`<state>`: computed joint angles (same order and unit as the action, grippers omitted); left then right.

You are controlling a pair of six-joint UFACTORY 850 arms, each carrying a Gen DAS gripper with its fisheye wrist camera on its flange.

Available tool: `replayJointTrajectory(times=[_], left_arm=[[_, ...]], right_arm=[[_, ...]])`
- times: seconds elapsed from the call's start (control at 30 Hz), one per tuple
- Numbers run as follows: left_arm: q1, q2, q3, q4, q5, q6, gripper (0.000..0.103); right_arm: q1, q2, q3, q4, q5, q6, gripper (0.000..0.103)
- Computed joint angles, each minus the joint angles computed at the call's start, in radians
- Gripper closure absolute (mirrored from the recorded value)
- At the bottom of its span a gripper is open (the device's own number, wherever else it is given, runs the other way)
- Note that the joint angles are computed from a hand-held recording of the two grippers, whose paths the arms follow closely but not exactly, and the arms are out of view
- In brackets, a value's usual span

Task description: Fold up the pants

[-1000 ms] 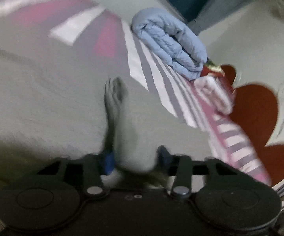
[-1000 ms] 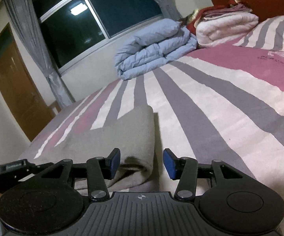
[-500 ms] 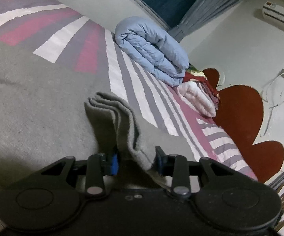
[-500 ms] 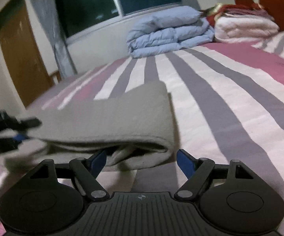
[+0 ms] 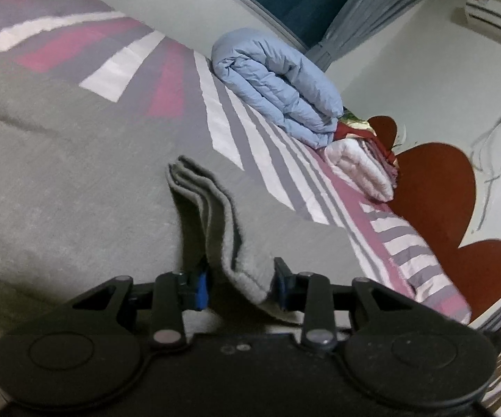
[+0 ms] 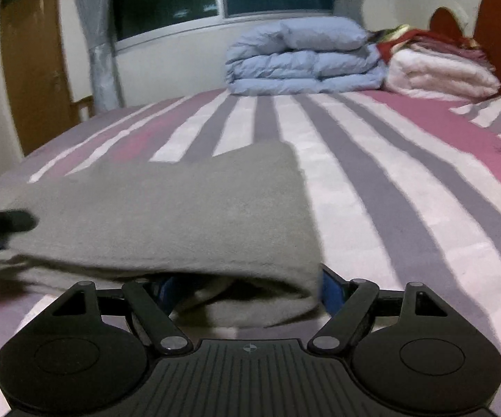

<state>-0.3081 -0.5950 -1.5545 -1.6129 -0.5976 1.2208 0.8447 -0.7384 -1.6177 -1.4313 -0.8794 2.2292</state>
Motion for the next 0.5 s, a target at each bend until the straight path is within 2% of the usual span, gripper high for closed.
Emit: replayJointTrajectory(times=[0.03, 0.07, 0.13, 0.2, 0.27, 0.37, 0.43, 0.5], left_arm=[[0.001, 0.002, 0.005, -0.007, 0.003, 0.004, 0.077], [0.001, 0.0, 0.003, -0.002, -0.002, -0.004, 0.077], [-0.004, 0.001, 0.0, 0.013, 0.013, 0.001, 0.077], [-0.002, 0.002, 0.003, 0.013, 0.018, 0.005, 0.077], [-0.002, 0.002, 0.004, 0.011, 0.025, 0.012, 0.077], [0.0, 0.004, 0.006, -0.007, 0.032, 0.026, 0.077], [0.001, 0.003, 0.003, 0.003, 0.021, 0.027, 0.077], [0.001, 0.004, 0.005, 0.015, 0.026, 0.032, 0.077]], right_arm=[[-0.001, 0.0, 0.004, 0.056, -0.056, 0.002, 0.023], [-0.006, 0.014, 0.023, 0.093, -0.07, 0.047, 0.012], [-0.011, 0.034, 0.058, 0.087, -0.042, 0.087, 0.012], [0.003, 0.015, 0.023, 0.084, -0.082, 0.037, 0.012], [0.004, 0.025, 0.037, 0.029, -0.056, 0.073, 0.012], [-0.002, 0.027, 0.049, 0.074, -0.076, 0.057, 0.012], [-0.012, 0.077, 0.125, 0.057, -0.01, 0.159, 0.012], [-0.001, 0.075, 0.126, 0.043, -0.041, 0.127, 0.012]])
